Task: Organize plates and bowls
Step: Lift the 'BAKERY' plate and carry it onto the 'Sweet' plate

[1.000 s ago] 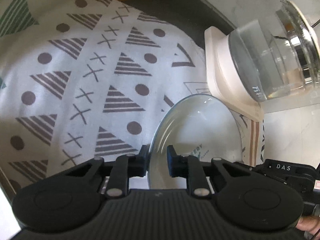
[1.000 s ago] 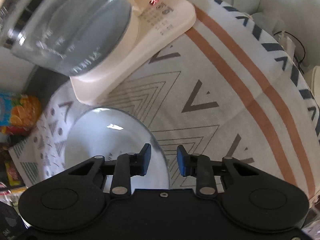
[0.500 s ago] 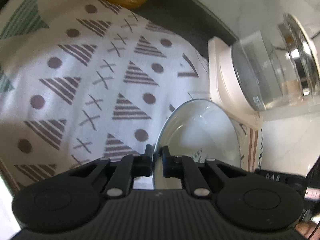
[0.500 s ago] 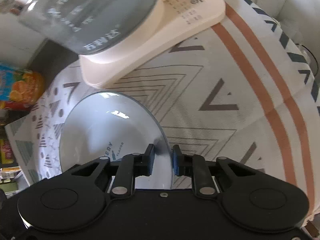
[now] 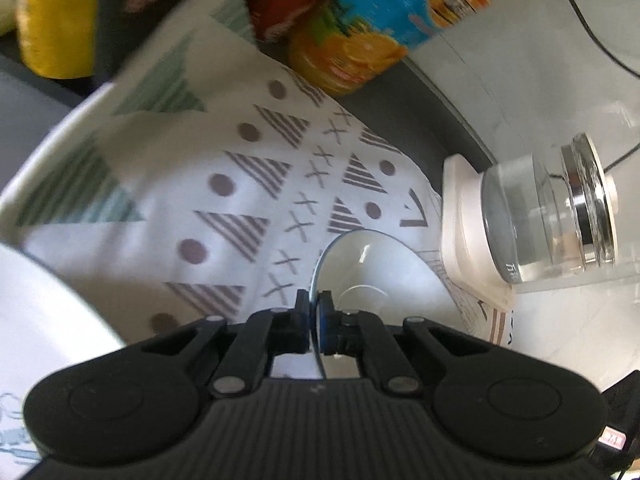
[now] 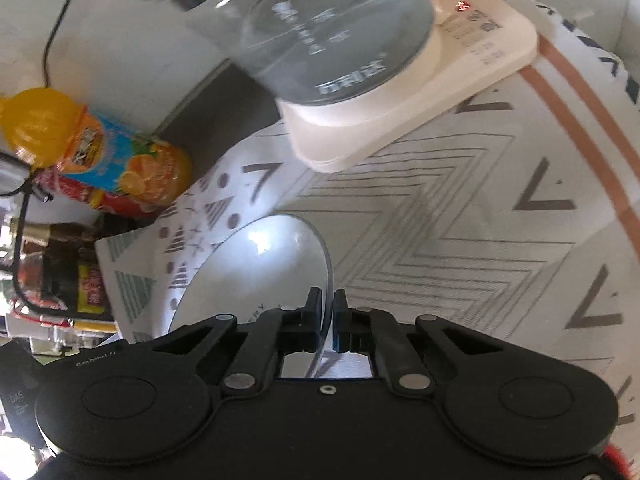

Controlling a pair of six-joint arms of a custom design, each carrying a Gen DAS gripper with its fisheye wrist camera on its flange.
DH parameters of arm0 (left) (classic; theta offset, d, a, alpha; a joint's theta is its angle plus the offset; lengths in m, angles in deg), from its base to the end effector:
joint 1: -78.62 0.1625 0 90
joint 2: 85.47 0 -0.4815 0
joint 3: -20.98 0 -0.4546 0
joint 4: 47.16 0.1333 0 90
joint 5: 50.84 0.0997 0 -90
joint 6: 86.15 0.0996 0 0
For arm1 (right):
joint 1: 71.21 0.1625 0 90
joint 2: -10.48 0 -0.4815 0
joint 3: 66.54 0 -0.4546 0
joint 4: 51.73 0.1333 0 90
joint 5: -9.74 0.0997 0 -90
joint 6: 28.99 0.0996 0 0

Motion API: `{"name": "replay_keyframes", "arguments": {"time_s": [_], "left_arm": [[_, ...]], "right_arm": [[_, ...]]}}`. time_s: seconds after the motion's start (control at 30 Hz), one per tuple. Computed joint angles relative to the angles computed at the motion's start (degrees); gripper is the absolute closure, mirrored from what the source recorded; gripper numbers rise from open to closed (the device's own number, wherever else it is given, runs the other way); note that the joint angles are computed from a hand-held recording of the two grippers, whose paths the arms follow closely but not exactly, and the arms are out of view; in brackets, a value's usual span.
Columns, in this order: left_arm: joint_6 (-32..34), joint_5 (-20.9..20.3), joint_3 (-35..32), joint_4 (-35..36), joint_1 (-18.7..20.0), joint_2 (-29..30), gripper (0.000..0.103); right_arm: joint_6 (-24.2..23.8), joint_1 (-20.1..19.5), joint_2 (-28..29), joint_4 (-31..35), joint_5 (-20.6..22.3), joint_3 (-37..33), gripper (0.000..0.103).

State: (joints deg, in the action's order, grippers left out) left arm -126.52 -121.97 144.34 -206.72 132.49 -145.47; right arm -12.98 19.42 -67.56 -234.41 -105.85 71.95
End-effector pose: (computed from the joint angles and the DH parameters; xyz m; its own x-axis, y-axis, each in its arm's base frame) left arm -0.1929 -0.5449 0.0902 -0.9776 -0.1165 -0.1750 -0.0618 0.9549 -0.2905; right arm 0.0953 -0.4552 0.2153 -0.8719 0.4452 0.2041 0.2405 0.7523 -0.6134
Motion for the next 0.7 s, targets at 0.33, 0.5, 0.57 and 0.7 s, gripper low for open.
{"name": "replay_keyframes", "arguments": {"time_s": [0.33, 0.5, 0.57, 0.7], "left_arm": [[0.9, 2.7, 2.6, -1.0, -0.4, -5.4, 0.101], [0.9, 3.8, 4.3, -1.1, -1.4, -8.1, 0.101], [0.7, 4.1, 5.2, -1.3, -1.8, -9.4, 0.101], [-0.1, 5.3, 7.1, -1.6, -2.9, -11.9, 0.101]], "right_arm": [[-1.6, 3.2, 3.5, -7.0, 1.5, 0.8, 0.098], [-2.1, 4.8, 3.9, -9.1, 1.5, 1.7, 0.098], [-2.6, 5.3, 3.9, -10.1, 1.6, 2.2, 0.098], [-3.4, 6.6, 3.6, -11.4, 2.0, 3.3, 0.098]]}}
